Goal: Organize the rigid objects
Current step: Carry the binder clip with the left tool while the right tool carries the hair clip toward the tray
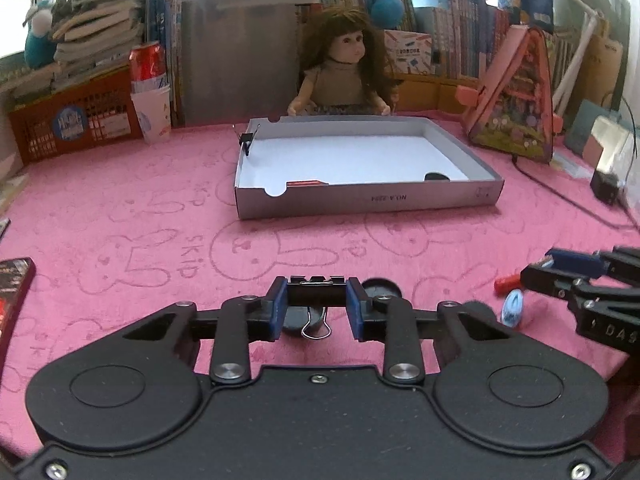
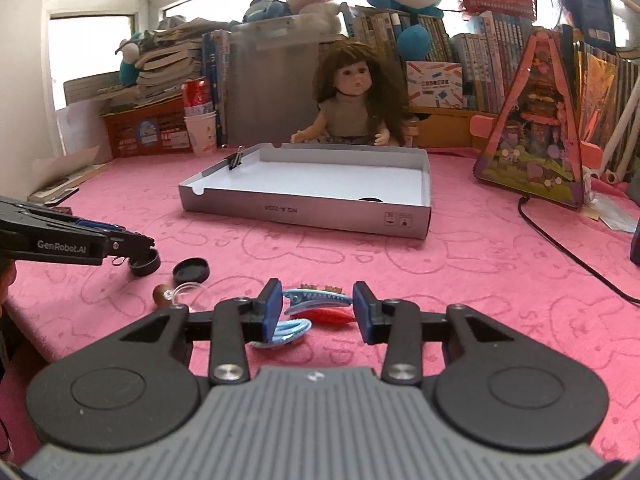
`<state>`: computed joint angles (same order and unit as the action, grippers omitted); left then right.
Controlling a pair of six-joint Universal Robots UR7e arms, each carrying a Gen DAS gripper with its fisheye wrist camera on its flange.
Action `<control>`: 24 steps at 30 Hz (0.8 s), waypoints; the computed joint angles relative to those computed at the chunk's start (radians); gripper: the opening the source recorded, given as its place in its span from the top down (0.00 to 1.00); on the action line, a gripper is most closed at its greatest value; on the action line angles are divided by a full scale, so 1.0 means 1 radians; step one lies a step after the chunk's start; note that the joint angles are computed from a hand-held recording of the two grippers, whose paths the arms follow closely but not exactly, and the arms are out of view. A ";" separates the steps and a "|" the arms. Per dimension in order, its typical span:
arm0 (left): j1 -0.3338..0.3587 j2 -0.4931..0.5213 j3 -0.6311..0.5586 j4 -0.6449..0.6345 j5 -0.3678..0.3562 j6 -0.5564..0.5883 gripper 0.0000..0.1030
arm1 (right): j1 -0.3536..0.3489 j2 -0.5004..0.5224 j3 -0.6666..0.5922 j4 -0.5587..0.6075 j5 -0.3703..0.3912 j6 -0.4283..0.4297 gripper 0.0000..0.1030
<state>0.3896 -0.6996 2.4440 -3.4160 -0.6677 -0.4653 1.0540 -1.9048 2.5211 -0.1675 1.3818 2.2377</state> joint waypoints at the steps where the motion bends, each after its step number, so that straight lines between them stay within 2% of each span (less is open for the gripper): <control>1: 0.010 -0.010 -0.004 -0.001 -0.011 0.005 0.72 | 0.012 0.005 -0.009 0.002 0.016 0.017 0.58; 7: 0.054 -0.039 -0.050 -0.023 -0.024 0.063 0.72 | 0.128 0.084 -0.106 0.053 0.166 0.175 0.58; 12: 0.101 -0.061 -0.114 -0.006 -0.065 0.110 0.72 | 0.182 0.150 -0.196 0.100 0.231 0.276 0.58; 17: 0.165 -0.080 -0.206 0.100 -0.145 0.139 0.72 | 0.238 0.226 -0.305 0.160 0.309 0.368 0.58; 24: 0.233 -0.039 -0.361 0.208 -0.143 0.167 0.72 | 0.313 0.360 -0.489 0.272 0.431 0.457 0.58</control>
